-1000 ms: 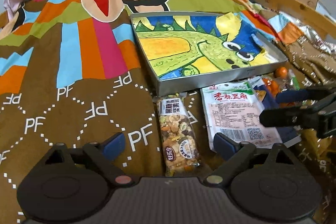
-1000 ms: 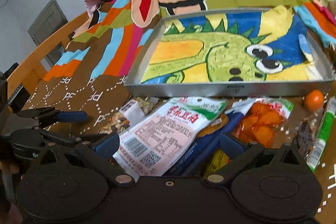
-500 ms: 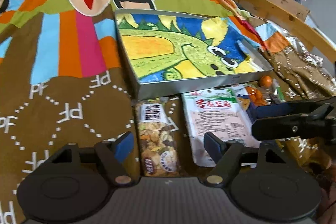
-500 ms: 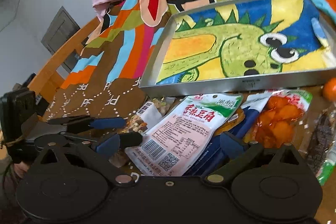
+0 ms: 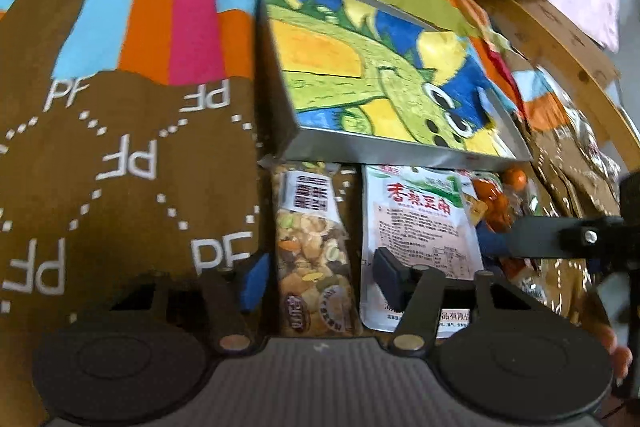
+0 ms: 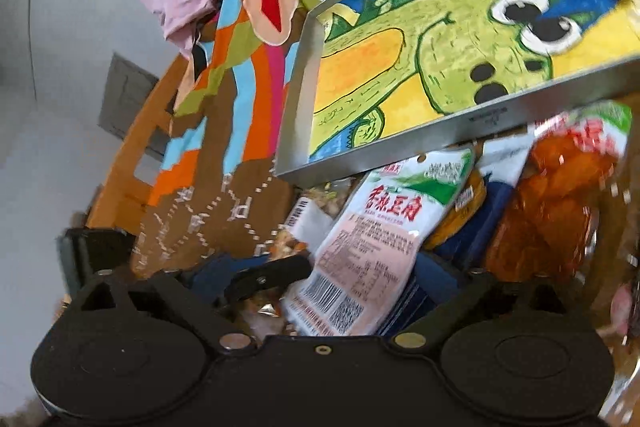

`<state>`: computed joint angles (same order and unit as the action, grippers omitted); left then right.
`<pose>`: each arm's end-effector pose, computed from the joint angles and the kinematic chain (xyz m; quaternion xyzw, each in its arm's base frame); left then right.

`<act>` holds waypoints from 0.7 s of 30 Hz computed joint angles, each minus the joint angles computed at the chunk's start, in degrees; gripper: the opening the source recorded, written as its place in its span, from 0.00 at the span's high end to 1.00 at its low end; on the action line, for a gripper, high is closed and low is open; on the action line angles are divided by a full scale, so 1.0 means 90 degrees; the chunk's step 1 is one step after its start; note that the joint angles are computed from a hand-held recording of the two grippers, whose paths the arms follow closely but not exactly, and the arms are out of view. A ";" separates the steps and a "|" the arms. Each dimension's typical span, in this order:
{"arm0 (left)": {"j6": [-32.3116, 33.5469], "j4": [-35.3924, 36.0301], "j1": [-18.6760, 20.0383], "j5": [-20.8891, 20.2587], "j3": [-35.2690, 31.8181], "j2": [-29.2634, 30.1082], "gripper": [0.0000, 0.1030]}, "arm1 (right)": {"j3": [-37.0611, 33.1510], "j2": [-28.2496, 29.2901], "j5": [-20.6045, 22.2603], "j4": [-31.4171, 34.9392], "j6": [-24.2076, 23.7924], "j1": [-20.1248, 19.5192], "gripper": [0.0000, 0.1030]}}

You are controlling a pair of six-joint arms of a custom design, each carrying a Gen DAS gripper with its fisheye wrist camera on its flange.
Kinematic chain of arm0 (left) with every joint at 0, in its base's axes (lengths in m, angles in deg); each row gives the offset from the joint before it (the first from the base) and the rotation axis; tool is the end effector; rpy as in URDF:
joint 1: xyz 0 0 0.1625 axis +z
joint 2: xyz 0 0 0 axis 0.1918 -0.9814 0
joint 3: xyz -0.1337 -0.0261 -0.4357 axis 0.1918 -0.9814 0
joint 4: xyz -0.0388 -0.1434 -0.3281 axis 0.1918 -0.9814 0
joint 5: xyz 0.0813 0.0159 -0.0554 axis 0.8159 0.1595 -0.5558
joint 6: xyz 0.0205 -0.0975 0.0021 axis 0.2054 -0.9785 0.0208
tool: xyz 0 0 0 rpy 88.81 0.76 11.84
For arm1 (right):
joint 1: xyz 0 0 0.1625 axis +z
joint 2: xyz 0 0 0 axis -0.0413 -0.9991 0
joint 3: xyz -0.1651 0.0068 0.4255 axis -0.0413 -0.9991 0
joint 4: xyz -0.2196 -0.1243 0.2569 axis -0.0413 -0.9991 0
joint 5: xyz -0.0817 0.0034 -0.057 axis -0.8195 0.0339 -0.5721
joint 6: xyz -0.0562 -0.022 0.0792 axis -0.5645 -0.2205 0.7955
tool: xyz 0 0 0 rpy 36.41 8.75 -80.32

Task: Organize snacks
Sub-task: 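Reach the left tool to the nut bar packet while the right tool reaches the white tofu packet, then close the left tool on the nut bar while the right tool grasps the tofu packet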

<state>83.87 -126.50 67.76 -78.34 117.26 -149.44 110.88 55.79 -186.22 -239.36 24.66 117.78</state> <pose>0.0602 -0.4736 0.2899 0.3138 0.9392 -0.0948 0.1025 0.2743 -0.3474 -0.0470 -0.0893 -0.9287 0.3599 0.0015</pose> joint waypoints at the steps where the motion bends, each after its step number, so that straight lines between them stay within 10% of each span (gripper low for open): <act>1: -0.0111 0.0033 0.0005 0.0019 -0.0032 -0.0001 0.47 | 0.0054 0.0023 0.0082 -0.0151 0.0090 -0.0008 0.06; 21: -0.0178 -0.0477 -0.0283 0.0535 0.0282 0.0000 0.61 | -0.0270 0.0304 0.0120 -0.0667 0.0038 -0.0119 0.33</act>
<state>82.27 -130.79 65.21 -73.53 119.80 -149.43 108.45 58.53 -185.14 -245.36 25.00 116.71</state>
